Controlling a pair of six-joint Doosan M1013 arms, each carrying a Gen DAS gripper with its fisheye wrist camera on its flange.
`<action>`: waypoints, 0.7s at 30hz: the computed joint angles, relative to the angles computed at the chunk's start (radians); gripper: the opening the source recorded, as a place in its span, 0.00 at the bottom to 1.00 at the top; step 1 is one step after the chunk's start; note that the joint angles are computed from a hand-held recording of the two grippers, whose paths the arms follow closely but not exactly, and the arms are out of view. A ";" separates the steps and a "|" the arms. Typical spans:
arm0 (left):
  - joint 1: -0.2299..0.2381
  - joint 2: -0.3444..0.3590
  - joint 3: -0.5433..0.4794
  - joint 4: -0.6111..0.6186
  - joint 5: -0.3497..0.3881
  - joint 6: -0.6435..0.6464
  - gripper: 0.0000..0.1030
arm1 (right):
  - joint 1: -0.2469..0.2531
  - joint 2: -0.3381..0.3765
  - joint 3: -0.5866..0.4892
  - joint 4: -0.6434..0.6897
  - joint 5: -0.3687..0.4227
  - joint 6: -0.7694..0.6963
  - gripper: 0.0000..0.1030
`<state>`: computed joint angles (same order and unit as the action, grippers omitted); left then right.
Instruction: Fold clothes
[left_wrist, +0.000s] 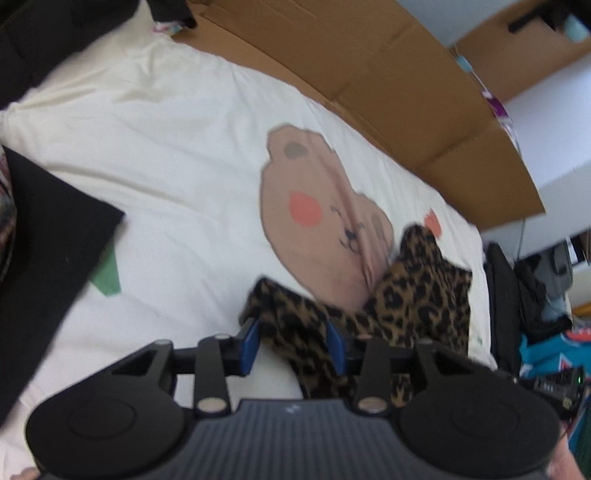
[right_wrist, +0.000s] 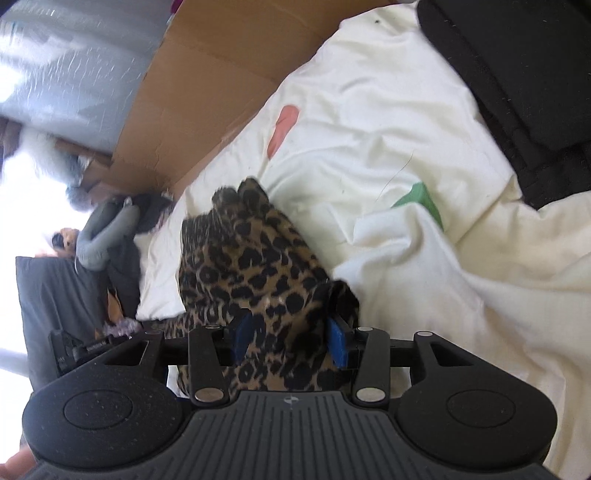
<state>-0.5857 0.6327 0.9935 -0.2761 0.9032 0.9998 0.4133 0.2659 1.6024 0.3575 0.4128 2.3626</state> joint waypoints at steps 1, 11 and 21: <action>-0.003 0.000 0.001 -0.003 0.005 0.017 0.40 | 0.003 0.002 -0.005 0.002 0.006 -0.021 0.48; -0.043 0.036 -0.048 0.108 0.104 0.135 0.39 | 0.047 0.058 -0.117 -0.232 0.180 -0.080 0.48; -0.066 0.040 -0.092 0.248 0.109 0.178 0.33 | 0.082 0.094 -0.186 -0.456 0.285 -0.051 0.37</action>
